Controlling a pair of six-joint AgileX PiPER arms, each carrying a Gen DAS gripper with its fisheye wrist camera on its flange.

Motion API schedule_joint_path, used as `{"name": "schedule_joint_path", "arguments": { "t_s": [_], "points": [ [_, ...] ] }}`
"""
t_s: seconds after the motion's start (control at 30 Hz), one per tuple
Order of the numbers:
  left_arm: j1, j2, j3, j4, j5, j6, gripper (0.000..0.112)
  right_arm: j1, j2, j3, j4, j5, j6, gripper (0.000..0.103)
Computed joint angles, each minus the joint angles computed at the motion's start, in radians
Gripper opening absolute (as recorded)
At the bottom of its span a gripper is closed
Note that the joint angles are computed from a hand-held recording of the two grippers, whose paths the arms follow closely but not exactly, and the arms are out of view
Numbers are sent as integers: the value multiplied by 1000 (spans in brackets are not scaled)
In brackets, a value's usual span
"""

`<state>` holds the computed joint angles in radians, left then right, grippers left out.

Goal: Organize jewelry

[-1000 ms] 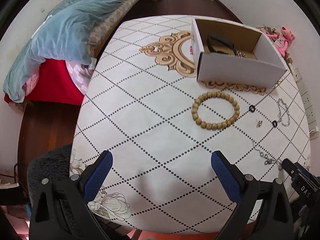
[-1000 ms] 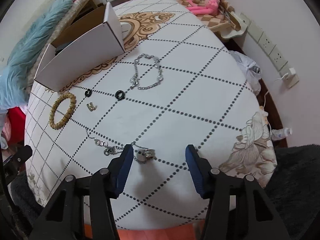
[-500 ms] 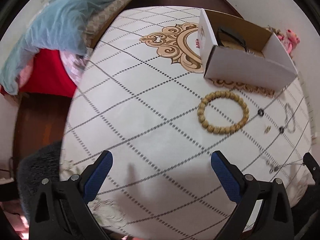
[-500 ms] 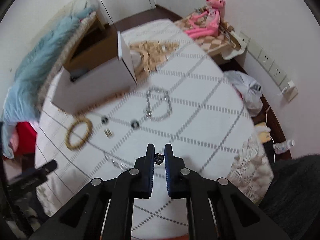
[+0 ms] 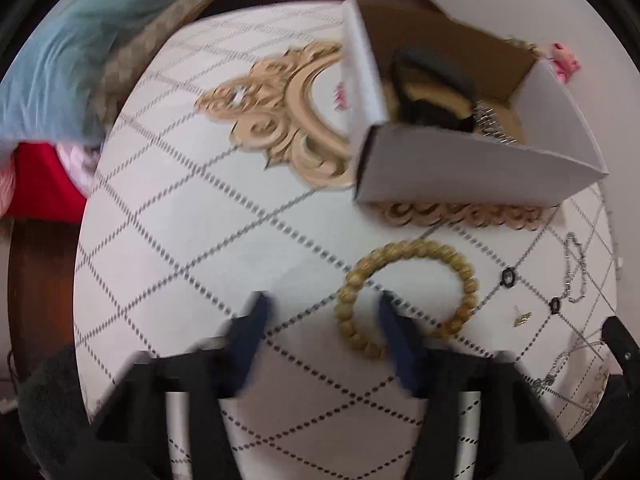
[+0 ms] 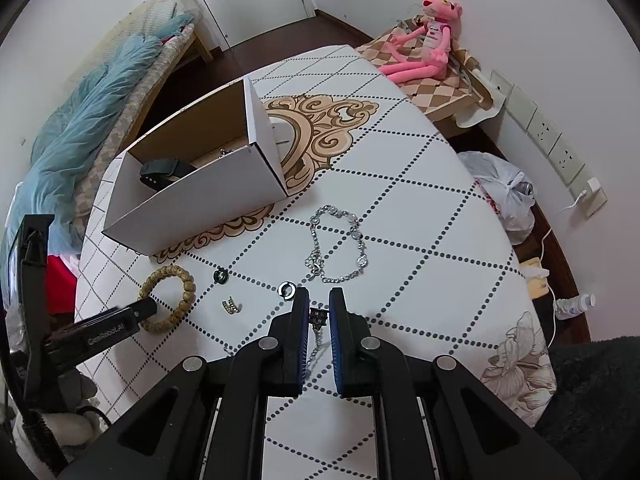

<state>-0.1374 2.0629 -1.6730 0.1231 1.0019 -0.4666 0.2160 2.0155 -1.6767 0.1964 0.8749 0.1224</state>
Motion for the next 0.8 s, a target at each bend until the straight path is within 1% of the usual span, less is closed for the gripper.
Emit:
{"name": "schedule_joint_path", "arguments": {
  "t_s": [0.03,0.1,0.17,0.37,0.5,0.6,0.8],
  "points": [
    [1,-1,3,-13,-8,19,7,1,3,-4,0,1,0,10],
    [11,-7,13,-50,-22,43,7,1,2,-4,4,1,0,10],
    [28,-33,51,-84,-54,64,7,-2,1,-6,13,5,-4,10],
    [47,-144,143,-135,-94,103,7,-16,-24,-13,58,24,-39,10],
    [48,-196,147,-169,-85,131,7,-22,-38,-42,92,46,-64,10],
    [38,-220,131,-168,-73,133,7,-23,-40,-75,113,71,-75,10],
    [44,-247,50,-198,-31,168,6,-26,-29,-175,169,138,-103,10]
  ]
}}
